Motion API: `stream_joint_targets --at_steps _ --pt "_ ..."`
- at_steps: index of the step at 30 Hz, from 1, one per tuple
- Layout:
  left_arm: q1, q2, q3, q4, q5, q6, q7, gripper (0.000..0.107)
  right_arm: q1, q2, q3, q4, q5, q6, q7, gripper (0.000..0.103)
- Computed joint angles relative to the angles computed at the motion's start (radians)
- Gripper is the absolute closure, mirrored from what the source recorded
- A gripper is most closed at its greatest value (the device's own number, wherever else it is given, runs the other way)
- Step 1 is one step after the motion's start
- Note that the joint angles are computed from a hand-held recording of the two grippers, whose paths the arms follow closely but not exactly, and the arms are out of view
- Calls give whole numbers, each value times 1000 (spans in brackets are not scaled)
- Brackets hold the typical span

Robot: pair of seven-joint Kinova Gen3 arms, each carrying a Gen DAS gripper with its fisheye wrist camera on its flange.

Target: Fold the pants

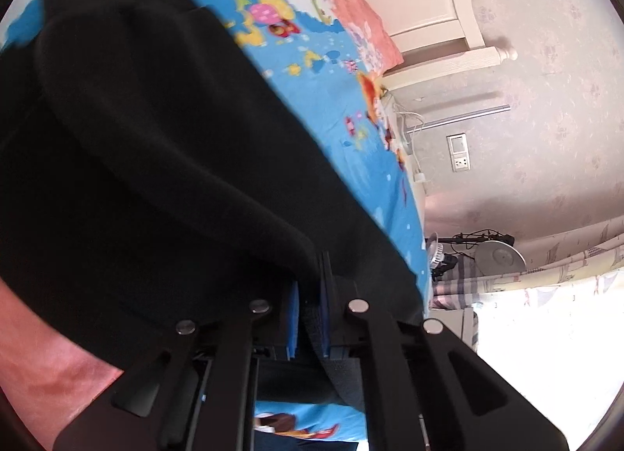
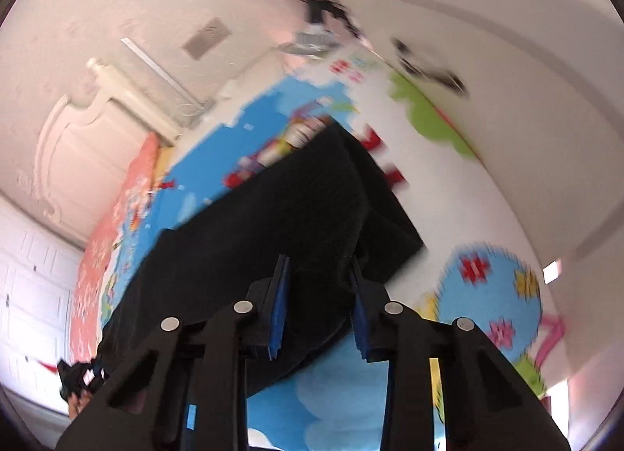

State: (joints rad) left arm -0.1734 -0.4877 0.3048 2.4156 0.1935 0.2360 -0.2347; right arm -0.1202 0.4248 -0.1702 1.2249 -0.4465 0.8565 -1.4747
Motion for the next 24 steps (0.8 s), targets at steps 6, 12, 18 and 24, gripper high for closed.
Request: stream_joint_targets --at_steps 6,12,18,24 --pt "-112 -138 93 -198 -163 240 50 100 8 42 -49 -137 8 7 49 89" --pt "-150 -161 322 -31 13 208 217 101 -66 83 75 -40 179 40 -59 89" --pt "-192 -273 370 67 62 116 288 64 -122 65 95 5 296 -15 -98 88" --pt "-207 -446 232 151 77 178 301 48 -199 62 128 19 432 -37 -203 85"
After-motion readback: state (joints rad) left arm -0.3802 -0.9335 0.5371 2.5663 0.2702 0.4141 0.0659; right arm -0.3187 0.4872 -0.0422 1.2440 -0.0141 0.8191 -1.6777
